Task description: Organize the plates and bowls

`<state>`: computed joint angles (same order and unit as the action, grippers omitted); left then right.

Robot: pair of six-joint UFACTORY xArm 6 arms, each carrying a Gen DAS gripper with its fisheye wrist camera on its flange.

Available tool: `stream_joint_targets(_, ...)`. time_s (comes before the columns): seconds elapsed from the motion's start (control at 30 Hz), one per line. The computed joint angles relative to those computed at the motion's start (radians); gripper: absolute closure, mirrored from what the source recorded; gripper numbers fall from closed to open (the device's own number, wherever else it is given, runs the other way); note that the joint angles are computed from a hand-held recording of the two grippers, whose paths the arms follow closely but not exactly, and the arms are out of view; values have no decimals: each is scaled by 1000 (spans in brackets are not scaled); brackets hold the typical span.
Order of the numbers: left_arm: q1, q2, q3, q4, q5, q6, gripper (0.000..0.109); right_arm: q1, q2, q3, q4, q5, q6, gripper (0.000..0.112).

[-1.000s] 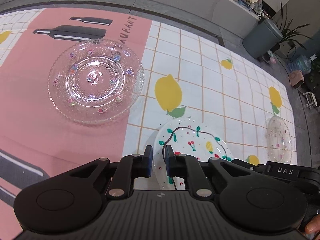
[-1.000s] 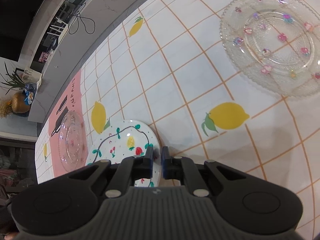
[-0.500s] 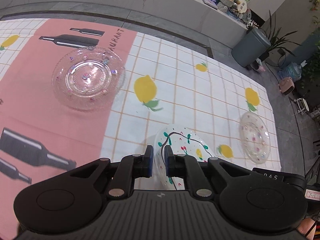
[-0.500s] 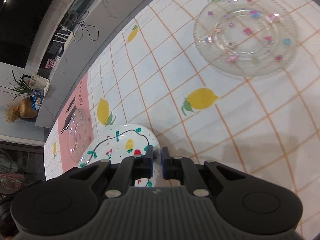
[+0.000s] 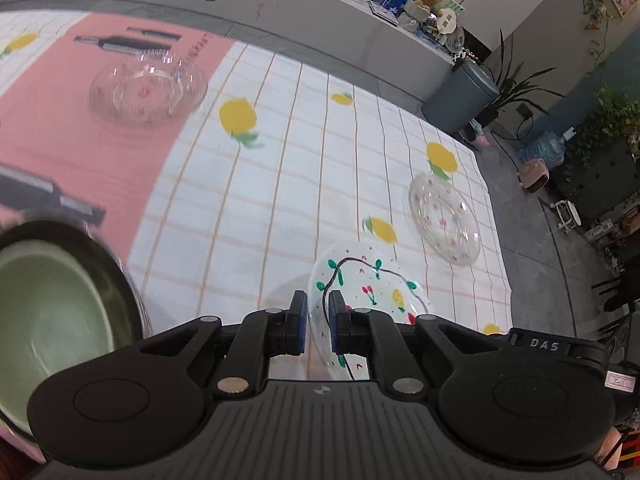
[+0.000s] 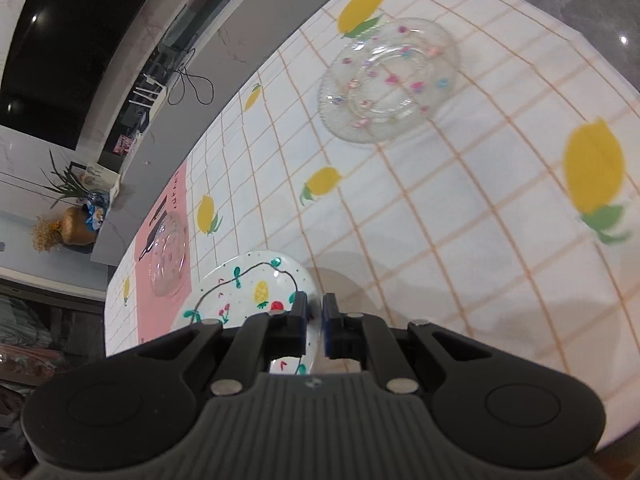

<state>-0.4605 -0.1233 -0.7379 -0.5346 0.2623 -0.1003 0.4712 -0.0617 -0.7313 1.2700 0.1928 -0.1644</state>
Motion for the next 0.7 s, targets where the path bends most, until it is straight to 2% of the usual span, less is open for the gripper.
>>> stream_joint_targets(0.07, -26, -11, 34, -43, -24, 14, 97, 2, -35, 39, 39, -8, -42, 107)
stream_joint_targets(0.33, -117, -24, 138, -200, -126, 58, 97, -11, -64, 127, -116, -11, 57, 107)
stream_joint_targets(0.53, -128, -27, 199, -111, -211, -44, 97, -1, -29, 113, -262, 7, 152, 107)
stream_joint_targets(0.7, -140, -23, 222, -111, -243, -45, 97, 1, -4, 102, -409, 28, 265, 106)
